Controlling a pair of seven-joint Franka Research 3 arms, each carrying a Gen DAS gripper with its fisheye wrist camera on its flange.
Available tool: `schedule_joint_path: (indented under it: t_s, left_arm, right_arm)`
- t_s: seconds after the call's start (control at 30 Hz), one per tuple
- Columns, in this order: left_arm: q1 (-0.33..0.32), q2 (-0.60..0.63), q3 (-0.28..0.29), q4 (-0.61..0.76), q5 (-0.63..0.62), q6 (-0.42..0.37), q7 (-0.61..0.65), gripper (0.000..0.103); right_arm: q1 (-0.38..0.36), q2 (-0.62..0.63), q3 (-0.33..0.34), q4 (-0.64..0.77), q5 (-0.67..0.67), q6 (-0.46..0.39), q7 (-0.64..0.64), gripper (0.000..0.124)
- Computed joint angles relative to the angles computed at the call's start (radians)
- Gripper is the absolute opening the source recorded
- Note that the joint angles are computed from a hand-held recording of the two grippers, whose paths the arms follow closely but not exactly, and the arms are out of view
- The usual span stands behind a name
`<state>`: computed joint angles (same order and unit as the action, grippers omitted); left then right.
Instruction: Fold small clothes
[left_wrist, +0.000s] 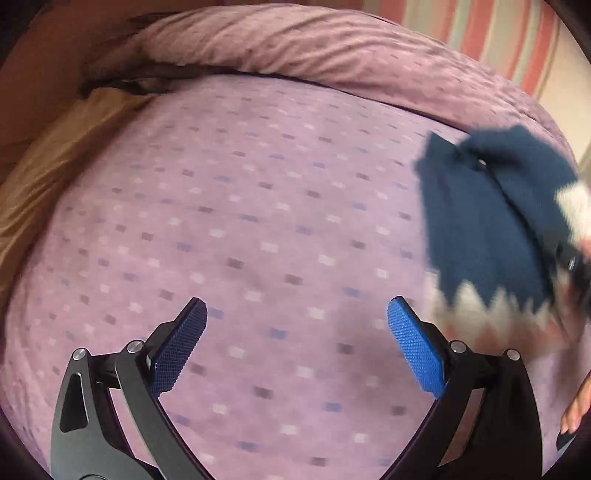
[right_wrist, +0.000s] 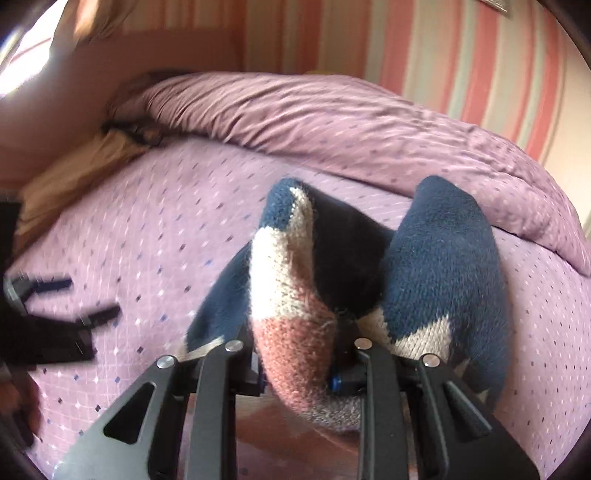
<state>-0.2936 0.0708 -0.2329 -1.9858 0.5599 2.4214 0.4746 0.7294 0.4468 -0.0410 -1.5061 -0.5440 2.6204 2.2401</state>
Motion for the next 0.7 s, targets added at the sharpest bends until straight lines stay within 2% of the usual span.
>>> schedule_joint_path:
  t_s: [0.23,0.33,0.4,0.43,0.47,0.5,0.53,0.57,0.63,0.7]
  left_arm:
    - [0.055,-0.085,0.023,-0.109,0.015,0.042,-0.008,0.098]
    - [0.073,-0.102,0.024,-0.135,-0.002,0.063,-0.015,0.098]
    - [0.081,-0.107,0.026,-0.143,-0.044,0.083,0.011,0.098]
    - [0.083,-0.105,0.024,-0.14,-0.057,0.081,0.019,0.098]
    - [0.084,-0.103,0.022,-0.134,-0.069,0.08,0.03,0.098]
    - [0.085,-0.101,0.022,-0.124,-0.083,0.079,0.047,0.099]
    - [0.085,-0.098,0.02,-0.112,-0.088,0.075,0.055,0.1]
    - [0.084,-0.093,0.018,-0.096,-0.092,0.068,0.064,0.1]
    - [0.08,-0.069,0.014,-0.038,-0.103,0.03,0.096,0.1]
    - [0.074,-0.043,0.011,0.019,-0.116,0.012,0.132,0.1]
  right_arm:
    - [0.068,0.145,0.005,0.159,-0.022,-0.159,-0.121,0.025]
    - [0.099,0.161,-0.02,0.154,-0.063,-0.173,-0.14,0.026]
    - [0.084,0.155,-0.007,0.155,-0.042,-0.168,-0.166,0.031]
    - [0.082,0.156,-0.006,0.16,-0.035,-0.179,-0.182,0.036]
    - [0.077,0.154,0.002,0.163,-0.025,-0.184,-0.208,0.051]
    - [0.056,0.138,0.024,0.144,0.008,-0.163,-0.248,0.061]
    - [0.039,0.12,0.042,0.122,0.039,-0.141,-0.281,0.076]
    - [0.025,0.104,0.058,0.106,0.073,-0.124,-0.312,0.083]
    - [-0.012,0.033,0.09,0.022,0.144,-0.049,-0.37,0.083]
    - [-0.031,-0.028,0.1,-0.042,0.193,-0.009,-0.399,0.084]
